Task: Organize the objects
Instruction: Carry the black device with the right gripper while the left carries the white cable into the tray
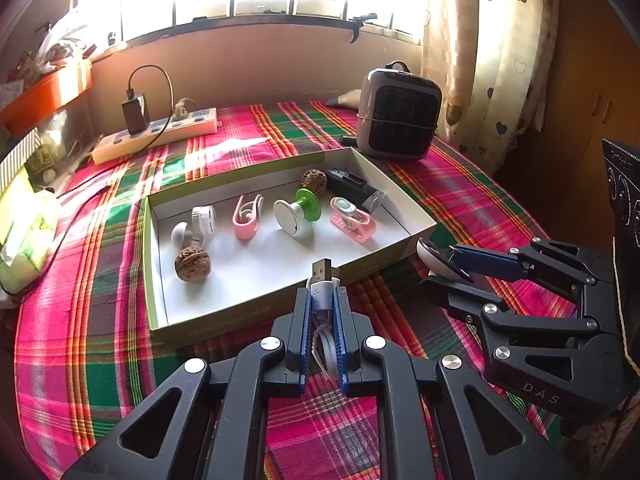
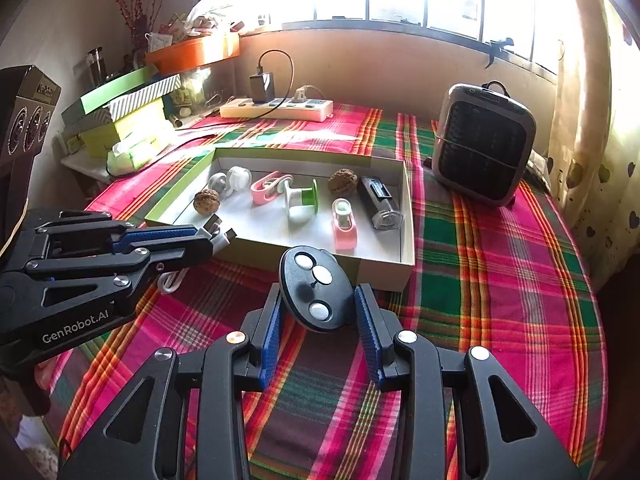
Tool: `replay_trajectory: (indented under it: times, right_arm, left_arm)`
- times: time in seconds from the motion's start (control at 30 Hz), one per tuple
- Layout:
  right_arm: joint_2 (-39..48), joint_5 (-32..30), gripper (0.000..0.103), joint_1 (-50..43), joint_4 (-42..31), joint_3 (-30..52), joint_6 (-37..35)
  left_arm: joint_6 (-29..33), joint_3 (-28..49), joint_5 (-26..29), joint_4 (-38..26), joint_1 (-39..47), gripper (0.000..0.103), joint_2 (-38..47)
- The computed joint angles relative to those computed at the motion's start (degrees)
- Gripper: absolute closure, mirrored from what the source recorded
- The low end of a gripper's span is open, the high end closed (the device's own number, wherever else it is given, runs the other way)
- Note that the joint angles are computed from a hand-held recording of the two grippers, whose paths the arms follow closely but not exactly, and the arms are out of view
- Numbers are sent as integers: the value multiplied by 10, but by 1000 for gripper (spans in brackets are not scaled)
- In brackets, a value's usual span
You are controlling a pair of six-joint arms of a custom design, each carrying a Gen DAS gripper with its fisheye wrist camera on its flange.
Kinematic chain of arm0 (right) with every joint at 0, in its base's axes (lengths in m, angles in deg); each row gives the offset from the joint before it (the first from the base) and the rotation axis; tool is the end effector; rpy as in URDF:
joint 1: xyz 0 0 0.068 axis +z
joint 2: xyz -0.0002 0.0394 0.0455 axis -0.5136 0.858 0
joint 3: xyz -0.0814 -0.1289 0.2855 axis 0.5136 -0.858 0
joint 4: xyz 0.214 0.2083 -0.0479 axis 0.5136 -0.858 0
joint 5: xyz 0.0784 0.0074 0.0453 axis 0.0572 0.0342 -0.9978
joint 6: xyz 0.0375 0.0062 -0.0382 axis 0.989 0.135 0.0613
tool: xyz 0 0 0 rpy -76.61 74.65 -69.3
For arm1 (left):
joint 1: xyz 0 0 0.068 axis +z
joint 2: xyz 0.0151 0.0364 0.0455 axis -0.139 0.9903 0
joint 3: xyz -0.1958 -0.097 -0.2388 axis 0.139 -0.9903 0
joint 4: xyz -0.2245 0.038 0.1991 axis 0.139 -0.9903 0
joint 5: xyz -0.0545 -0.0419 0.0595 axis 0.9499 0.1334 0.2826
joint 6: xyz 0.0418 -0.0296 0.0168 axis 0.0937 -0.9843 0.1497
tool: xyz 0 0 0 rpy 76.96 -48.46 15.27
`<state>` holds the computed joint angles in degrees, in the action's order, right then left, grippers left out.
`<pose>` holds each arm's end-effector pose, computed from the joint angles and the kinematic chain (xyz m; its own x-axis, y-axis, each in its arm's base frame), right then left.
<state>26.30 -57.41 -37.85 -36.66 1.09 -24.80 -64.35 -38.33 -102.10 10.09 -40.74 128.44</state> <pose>0.3218 -0.0190 0.1749 -0.5038 -0.4872 -0.7133 -0.7030 0.7111 0.0108 0.2486 -0.1446 0.1979 -0.7138 -0.1247 -0.6892 -0.0755 0.9920 -0.1013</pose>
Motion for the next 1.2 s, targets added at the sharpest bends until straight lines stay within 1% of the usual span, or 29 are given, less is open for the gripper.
replay_trajectory:
  times: [0.5,0.67,1.2]
  right_arm:
    - [3,3,67,25,2,22,15]
    - [10,4,67,40,3,37,23]
    - [61,44,66,90,24,92,50]
  left_arm:
    - [21,4,-1,-7,35,93,-19]
    - [31,2,12,1,58,93,-21]
    - [58,13,33,17,109,93,-3]
